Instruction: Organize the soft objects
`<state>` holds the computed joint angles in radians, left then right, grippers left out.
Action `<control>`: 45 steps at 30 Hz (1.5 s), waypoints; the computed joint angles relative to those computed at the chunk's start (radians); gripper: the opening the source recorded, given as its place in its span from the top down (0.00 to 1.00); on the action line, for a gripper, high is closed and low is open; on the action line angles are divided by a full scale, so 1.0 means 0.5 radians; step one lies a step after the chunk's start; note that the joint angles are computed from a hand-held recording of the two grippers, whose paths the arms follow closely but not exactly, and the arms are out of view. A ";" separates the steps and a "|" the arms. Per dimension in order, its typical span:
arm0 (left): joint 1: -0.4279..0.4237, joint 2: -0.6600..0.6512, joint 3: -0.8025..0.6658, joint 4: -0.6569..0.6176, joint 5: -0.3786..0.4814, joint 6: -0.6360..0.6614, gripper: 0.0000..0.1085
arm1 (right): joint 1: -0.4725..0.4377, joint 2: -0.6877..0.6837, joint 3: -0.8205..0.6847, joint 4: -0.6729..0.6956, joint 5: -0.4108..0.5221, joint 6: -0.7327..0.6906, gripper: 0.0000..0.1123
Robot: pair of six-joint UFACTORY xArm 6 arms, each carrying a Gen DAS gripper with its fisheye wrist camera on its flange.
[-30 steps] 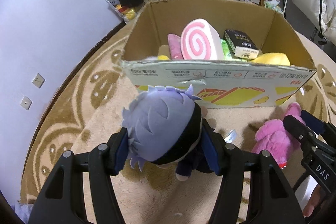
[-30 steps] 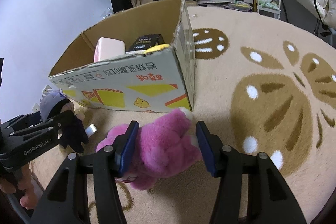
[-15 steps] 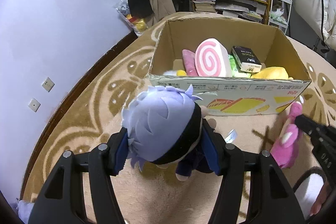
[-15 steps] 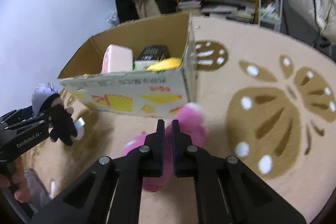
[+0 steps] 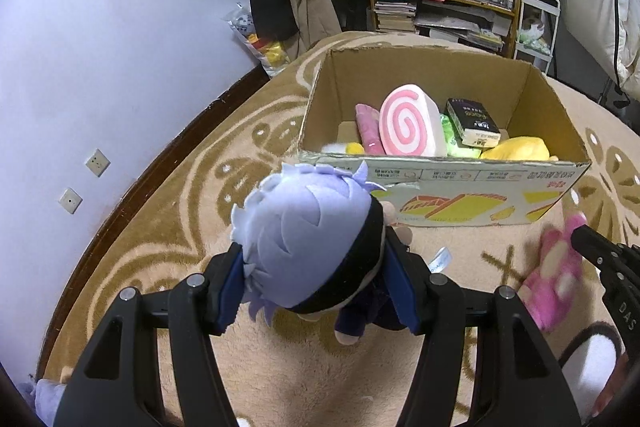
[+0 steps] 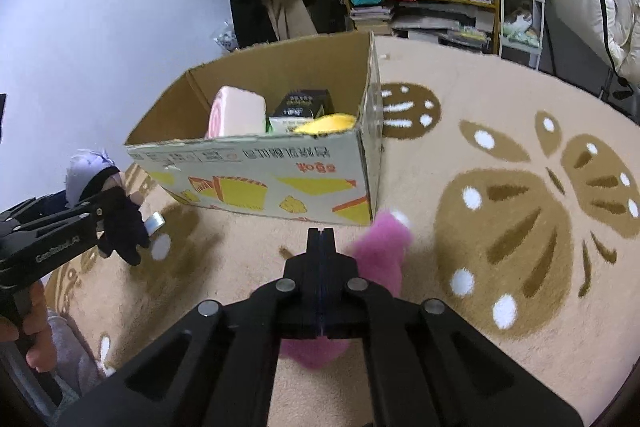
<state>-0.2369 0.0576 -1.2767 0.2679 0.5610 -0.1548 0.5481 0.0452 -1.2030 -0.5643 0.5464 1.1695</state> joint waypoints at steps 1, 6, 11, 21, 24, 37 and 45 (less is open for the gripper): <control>0.002 -0.002 0.000 -0.002 -0.006 -0.001 0.44 | 0.000 -0.010 0.006 -0.013 -0.013 0.003 1.00; 0.004 0.002 -0.007 0.026 -0.019 -0.020 0.44 | -0.001 -0.009 0.002 0.016 0.028 -0.013 1.00; 0.002 0.014 -0.020 0.007 -0.010 -0.014 0.44 | -0.004 -0.016 0.017 0.185 0.155 -0.091 0.93; -0.008 0.006 -0.016 0.070 -0.016 -0.040 0.44 | 0.040 -0.119 0.095 0.150 0.355 0.072 0.51; -0.007 0.000 -0.013 0.065 -0.019 -0.037 0.44 | 0.024 -0.085 0.088 0.213 0.408 0.048 0.51; 0.008 0.000 -0.018 0.069 -0.032 -0.064 0.44 | -0.040 0.034 0.069 0.160 0.181 0.134 0.64; 0.019 -0.037 -0.022 0.056 -0.079 -0.049 0.44 | 0.017 -0.070 0.014 -0.107 0.194 0.264 0.65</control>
